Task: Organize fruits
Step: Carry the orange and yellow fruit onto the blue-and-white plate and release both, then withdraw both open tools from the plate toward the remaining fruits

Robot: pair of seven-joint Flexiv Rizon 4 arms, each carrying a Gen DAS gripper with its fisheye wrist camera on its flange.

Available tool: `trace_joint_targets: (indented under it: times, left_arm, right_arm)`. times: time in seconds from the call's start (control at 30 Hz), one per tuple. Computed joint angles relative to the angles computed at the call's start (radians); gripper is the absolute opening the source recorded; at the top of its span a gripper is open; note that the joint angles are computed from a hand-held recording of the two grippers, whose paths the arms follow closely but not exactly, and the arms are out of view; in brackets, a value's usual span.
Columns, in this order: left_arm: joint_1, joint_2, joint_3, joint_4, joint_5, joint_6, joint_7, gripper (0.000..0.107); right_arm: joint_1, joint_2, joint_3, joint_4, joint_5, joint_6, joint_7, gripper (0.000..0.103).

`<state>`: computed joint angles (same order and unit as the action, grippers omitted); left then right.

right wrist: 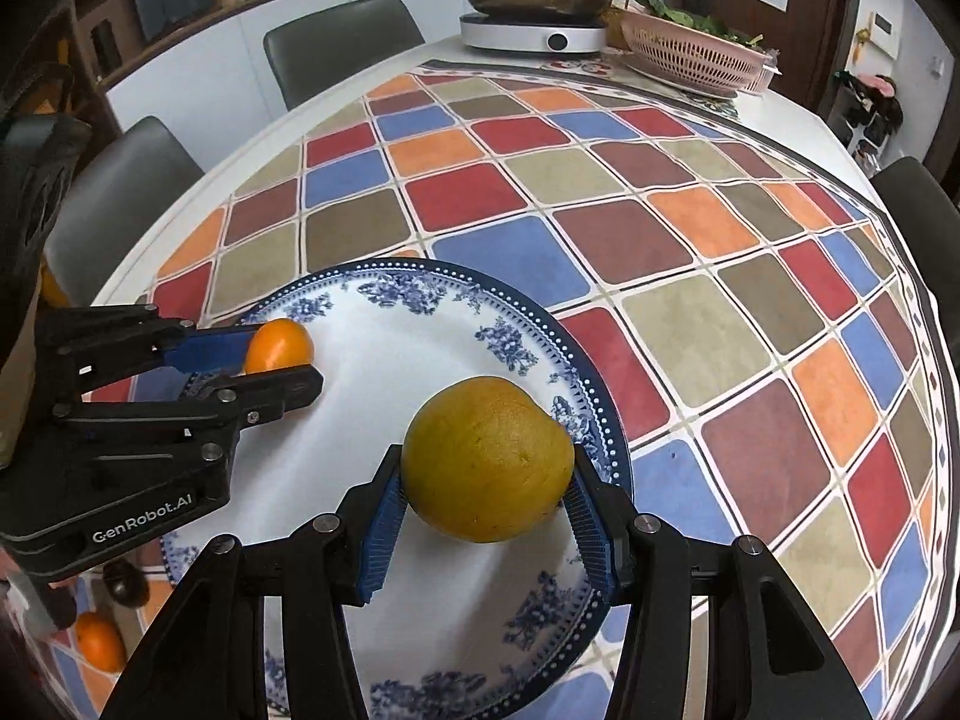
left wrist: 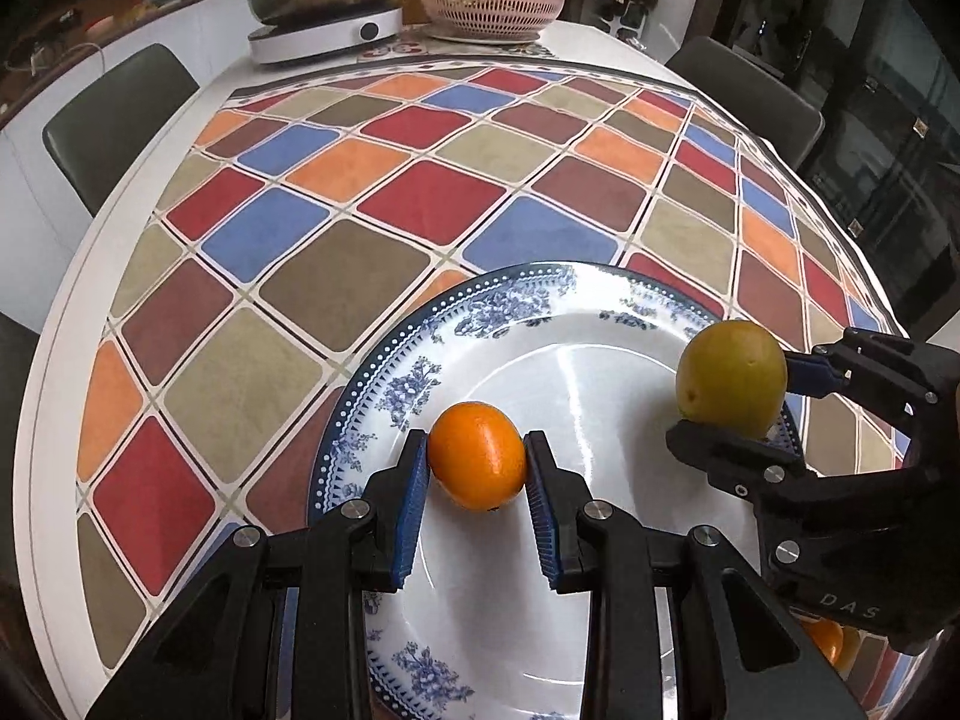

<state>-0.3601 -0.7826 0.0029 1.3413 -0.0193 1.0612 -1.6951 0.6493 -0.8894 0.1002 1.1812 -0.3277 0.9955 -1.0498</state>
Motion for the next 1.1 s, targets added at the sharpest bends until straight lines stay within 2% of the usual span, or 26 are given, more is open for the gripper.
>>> trace_joint_targets:
  times: [0.13,0.2,0.23,0.27,0.3,0.37,0.57,0.83,0.93,1.1]
  left_arm:
    - [0.002,-0.004,-0.001,-0.008,-0.002,-0.015,0.000,0.032]
    - [0.013,0.000,-0.016,0.000,-0.013,-0.013,0.012,0.038]
    - [0.013,0.003,-0.018,0.006,-0.016,-0.007,0.013,0.046]
    - [0.008,0.005,-0.011,0.007,-0.011,-0.004,0.007,0.053]
    - [-0.004,0.008,0.005,0.005,0.001,-0.004,-0.004,0.055]
    - [-0.011,0.016,0.016,0.008,0.019,0.001,-0.006,0.055]
    - [-0.032,0.077,0.043,0.062,0.075,0.020,-0.016,0.057]
    - [-0.076,0.206,0.082,0.189,0.165,0.102,-0.120,0.060]
    - [-0.106,0.256,0.108,0.228,0.215,0.122,-0.182,0.065]
    - [-0.145,0.341,0.136,0.298,0.325,0.164,-0.282,0.070]
  right_arm:
    - [-0.002,-0.008,0.002,-0.012,0.003,-0.009,-0.005,0.052]
    - [-0.001,-0.009,0.001,-0.014,0.006,-0.009,-0.001,0.052]
    - [0.000,-0.009,0.000,-0.015,0.006,-0.015,0.000,0.053]
    - [0.001,-0.008,0.000,-0.014,0.005,-0.014,-0.001,0.053]
    - [0.002,-0.007,-0.001,-0.011,0.003,-0.014,-0.003,0.053]
    - [0.009,0.002,-0.014,0.006,-0.007,0.004,0.008,0.057]
    - [0.029,0.050,-0.053,0.082,-0.054,0.065,0.063,0.057]
    - [0.084,0.176,-0.148,0.276,-0.203,0.227,0.242,0.058]
    - [0.109,0.228,-0.187,0.351,-0.267,0.290,0.332,0.066]
    - [0.145,0.311,-0.242,0.462,-0.396,0.356,0.485,0.069]
